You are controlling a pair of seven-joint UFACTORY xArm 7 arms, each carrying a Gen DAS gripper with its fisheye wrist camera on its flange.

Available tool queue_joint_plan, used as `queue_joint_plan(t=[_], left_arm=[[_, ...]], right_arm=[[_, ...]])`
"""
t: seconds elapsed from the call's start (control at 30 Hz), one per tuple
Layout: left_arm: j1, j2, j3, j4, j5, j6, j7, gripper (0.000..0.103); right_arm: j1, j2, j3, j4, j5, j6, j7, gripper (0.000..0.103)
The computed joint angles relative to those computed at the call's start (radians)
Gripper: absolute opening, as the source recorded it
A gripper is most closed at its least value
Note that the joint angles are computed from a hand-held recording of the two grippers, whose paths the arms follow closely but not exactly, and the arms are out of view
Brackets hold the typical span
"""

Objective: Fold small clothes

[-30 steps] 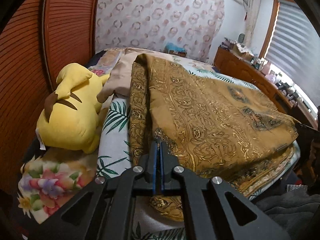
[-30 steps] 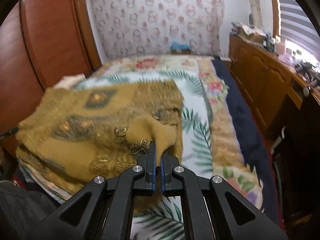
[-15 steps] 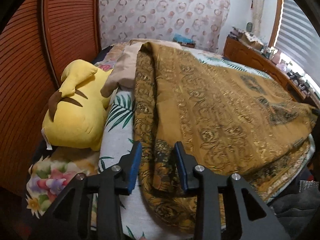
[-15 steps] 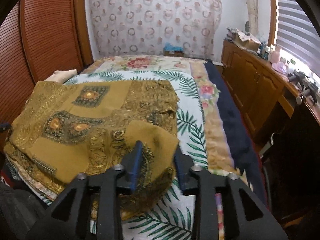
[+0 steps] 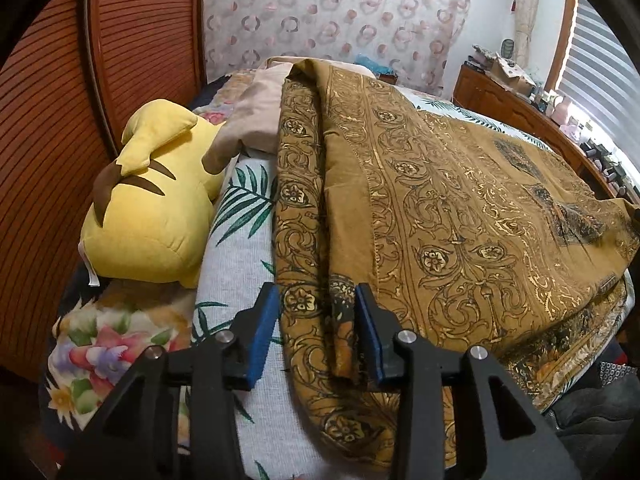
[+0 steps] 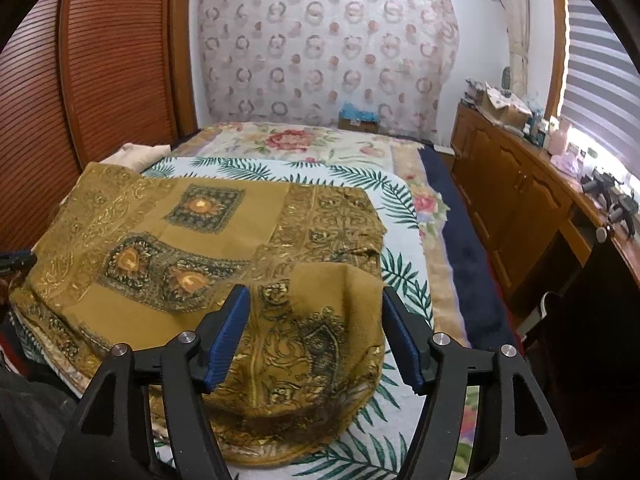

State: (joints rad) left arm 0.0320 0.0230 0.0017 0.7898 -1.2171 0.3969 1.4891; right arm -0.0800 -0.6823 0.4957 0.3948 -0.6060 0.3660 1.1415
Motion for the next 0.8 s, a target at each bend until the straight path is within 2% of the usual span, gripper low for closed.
queue_joint_plan(t=[0.27, 0.4, 0.53, 0.6, 0.7, 0.73, 0.8], left_arm=[[0.000, 0.005, -0.003, 0.005, -0.007, -0.009, 0.004, 0.038], [0.001, 0.008, -0.004, 0.007, -0.011, -0.010, 0.007, 0.038], [0.002, 0.006, -0.004, 0.006, -0.014, -0.006, 0.006, 0.038], [0.008, 0.012, 0.001, 0.016, -0.010, 0.016, -0.004, 0.038], [0.028, 0.014, 0.014, 0.031, 0.005, 0.116, -0.022, 0.038], [0.029, 0.012, 0.012, 0.029, 0.007, 0.118, -0.020, 0.037], [0.024, 0.008, 0.006, 0.023, 0.010, 0.103, -0.004, 0.029]], right_arm=[[-0.044, 0.081, 0.056, 0.025, -0.042, -0.076, 0.051, 0.068], [-0.094, 0.133, 0.106, 0.035, -0.083, -0.122, 0.110, 0.068], [-0.125, 0.179, 0.144, 0.053, -0.127, -0.121, 0.156, 0.069], [-0.122, 0.195, 0.141, 0.058, -0.151, -0.111, 0.175, 0.069], [-0.099, 0.207, 0.115, 0.054, -0.179, -0.101, 0.200, 0.072], [-0.088, 0.210, 0.100, 0.054, -0.186, -0.096, 0.201, 0.072], [-0.064, 0.214, 0.083, 0.056, -0.199, -0.058, 0.204, 0.072]])
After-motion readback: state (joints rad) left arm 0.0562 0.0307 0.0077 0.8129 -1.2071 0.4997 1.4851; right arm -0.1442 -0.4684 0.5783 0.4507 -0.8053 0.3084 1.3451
